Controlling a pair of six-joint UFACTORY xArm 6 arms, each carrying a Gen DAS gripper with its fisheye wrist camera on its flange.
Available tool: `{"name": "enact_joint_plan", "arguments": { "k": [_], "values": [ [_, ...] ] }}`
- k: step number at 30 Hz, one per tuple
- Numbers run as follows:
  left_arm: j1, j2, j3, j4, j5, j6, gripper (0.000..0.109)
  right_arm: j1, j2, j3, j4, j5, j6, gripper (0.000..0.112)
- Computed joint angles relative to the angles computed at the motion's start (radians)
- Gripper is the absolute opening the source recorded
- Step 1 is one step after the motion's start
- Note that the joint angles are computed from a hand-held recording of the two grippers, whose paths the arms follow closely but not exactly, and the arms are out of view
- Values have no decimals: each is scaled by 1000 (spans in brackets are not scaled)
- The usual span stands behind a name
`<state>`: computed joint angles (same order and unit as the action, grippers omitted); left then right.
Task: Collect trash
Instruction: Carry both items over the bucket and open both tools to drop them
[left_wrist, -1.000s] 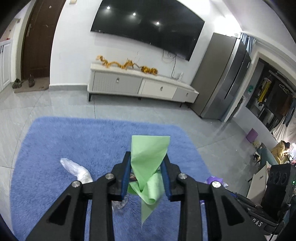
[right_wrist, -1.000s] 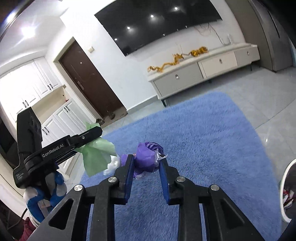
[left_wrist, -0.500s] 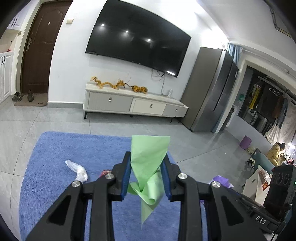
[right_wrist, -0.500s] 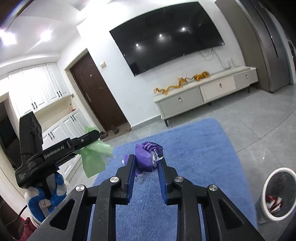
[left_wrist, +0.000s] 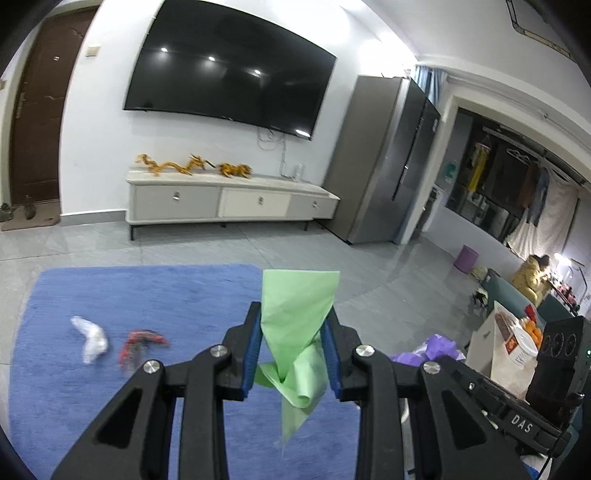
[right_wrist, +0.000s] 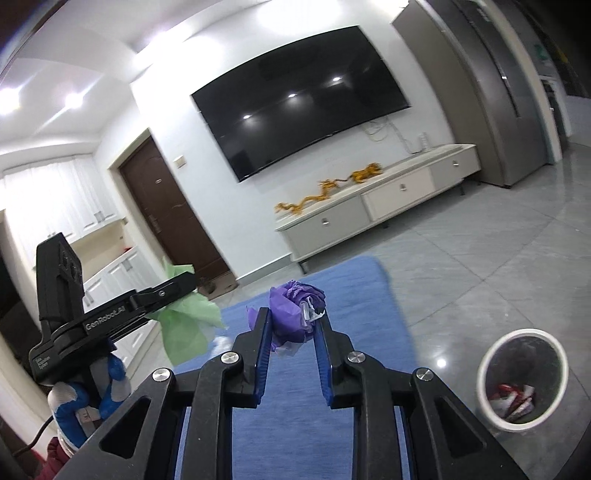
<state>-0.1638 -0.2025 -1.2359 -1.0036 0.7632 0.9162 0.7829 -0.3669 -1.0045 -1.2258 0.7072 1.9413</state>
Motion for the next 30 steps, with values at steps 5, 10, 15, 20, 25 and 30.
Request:
{"name": "enact_joint_plan", "arguments": {
  "k": [5, 10, 15, 20, 25, 30],
  "values": [
    [-140, 83, -41, 78, -44, -74, 29, -54, -160, 157, 74, 73, -63, 21],
    [-308, 252, -159, 191, -74, -173, 29, -172, -328, 347, 205, 110, -164, 21],
    [-454, 474, -322, 278, -74, -271, 29, -360, -455, 537, 362, 45, -280, 21],
    [-533, 685, -491, 339, -46, -351, 29, -553, -468, 666, 476, -85, -389, 21],
    [-587, 879, -669, 408, -20, -426, 31, -704, -368, 727, 498, -233, -425, 21],
    [-621, 1023, -828, 462, 48, -497, 40, -813, -240, 747, 463, -375, -405, 27]
  ]
}}
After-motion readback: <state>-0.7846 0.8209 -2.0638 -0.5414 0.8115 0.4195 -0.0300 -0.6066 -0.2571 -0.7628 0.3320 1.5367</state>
